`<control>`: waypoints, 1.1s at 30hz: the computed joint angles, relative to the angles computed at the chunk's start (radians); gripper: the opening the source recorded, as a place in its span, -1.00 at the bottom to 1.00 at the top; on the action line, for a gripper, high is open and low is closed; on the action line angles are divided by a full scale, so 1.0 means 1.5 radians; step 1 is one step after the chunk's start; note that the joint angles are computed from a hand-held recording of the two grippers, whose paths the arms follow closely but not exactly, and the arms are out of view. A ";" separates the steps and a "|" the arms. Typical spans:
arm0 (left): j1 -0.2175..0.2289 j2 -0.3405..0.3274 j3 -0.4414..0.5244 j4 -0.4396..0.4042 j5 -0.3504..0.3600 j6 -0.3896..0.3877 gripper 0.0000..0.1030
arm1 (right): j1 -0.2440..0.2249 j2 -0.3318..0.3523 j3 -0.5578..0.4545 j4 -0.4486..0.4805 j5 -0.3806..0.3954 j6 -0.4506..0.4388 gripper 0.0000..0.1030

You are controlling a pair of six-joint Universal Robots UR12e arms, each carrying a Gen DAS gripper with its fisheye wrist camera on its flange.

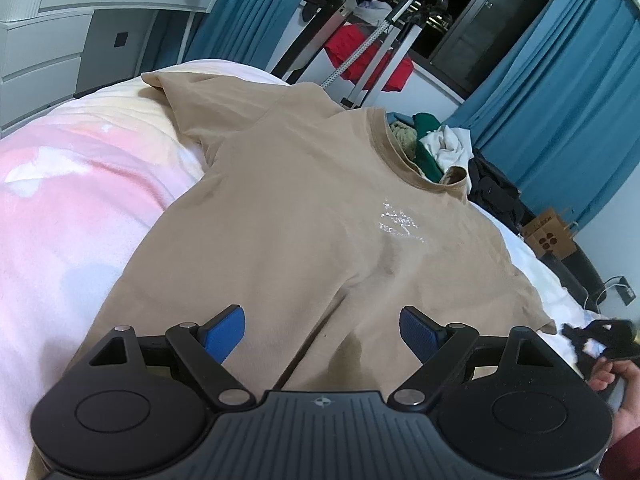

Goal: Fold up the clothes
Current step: 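Lift the hem with the right gripper and fold it toward the collar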

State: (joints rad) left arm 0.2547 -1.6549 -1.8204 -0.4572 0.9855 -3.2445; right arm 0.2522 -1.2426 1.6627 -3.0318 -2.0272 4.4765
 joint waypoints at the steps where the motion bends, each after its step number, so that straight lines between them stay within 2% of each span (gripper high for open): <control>1: 0.001 0.001 0.000 0.000 -0.001 0.000 0.67 | -0.009 -0.001 0.016 -0.036 0.055 0.064 -0.84; 2: 0.002 0.003 -0.002 -0.001 -0.002 0.001 0.68 | -0.012 0.000 0.022 -0.051 0.090 0.100 -0.79; 4: 0.004 0.007 -0.004 -0.002 -0.003 -0.001 0.68 | -0.017 0.008 0.020 -0.066 0.145 0.116 -0.54; 5: 0.004 0.007 -0.005 -0.001 -0.005 0.000 0.68 | -0.017 0.015 0.014 -0.072 0.154 0.107 -0.28; 6: 0.004 0.008 -0.005 0.000 -0.004 0.003 0.68 | -0.014 0.020 0.010 -0.080 0.152 0.100 -0.04; 7: 0.003 0.008 -0.005 -0.001 -0.003 0.009 0.68 | -0.011 0.024 0.007 -0.091 0.146 0.099 0.05; 8: 0.001 0.007 -0.004 -0.002 -0.001 0.016 0.68 | -0.009 0.029 0.005 -0.106 0.141 0.108 0.22; 10: -0.001 0.005 -0.001 -0.007 0.002 0.025 0.68 | -0.006 0.043 0.004 -0.151 0.138 0.135 0.33; 11: -0.003 0.003 0.001 -0.008 0.003 0.029 0.68 | -0.007 0.049 0.002 -0.167 0.144 0.142 0.45; 12: -0.004 0.001 0.003 -0.009 0.005 0.033 0.68 | -0.007 0.055 -0.001 -0.175 0.147 0.147 0.48; 14: -0.008 -0.005 0.008 -0.008 0.016 0.043 0.68 | -0.006 0.064 -0.019 -0.145 0.129 0.133 0.48; 19: -0.023 -0.019 0.018 0.013 0.064 0.066 0.67 | 0.001 0.124 -0.094 -0.121 0.015 0.006 0.49; 20: -0.026 -0.021 0.020 0.014 0.074 0.074 0.67 | 0.003 0.136 -0.109 -0.119 -0.009 -0.021 0.45; 22: -0.031 -0.024 0.023 0.014 0.088 0.091 0.67 | 0.003 0.148 -0.134 -0.087 -0.038 -0.072 -0.13; 23: -0.033 -0.025 0.024 0.016 0.095 0.100 0.67 | 0.002 0.151 -0.144 -0.060 -0.047 -0.088 -0.69; 24: -0.036 -0.025 0.024 0.017 0.102 0.108 0.67 | 0.000 0.148 -0.149 -0.023 -0.048 -0.085 -0.83; 26: -0.039 -0.025 0.026 0.016 0.112 0.122 0.67 | 0.000 0.147 -0.158 0.013 -0.063 -0.095 -0.84; 28: -0.038 -0.024 0.028 0.010 0.111 0.127 0.67 | 0.010 0.151 -0.182 0.050 -0.104 -0.163 -0.85; 33: -0.030 -0.020 0.032 0.005 0.102 0.115 0.67 | 0.054 0.191 -0.284 0.108 -0.264 -0.413 -0.85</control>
State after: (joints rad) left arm 0.2098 -1.6843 -1.7721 -0.4495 1.1388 -3.0719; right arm 0.3337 -0.9568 1.2372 -2.8697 -2.4232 3.8568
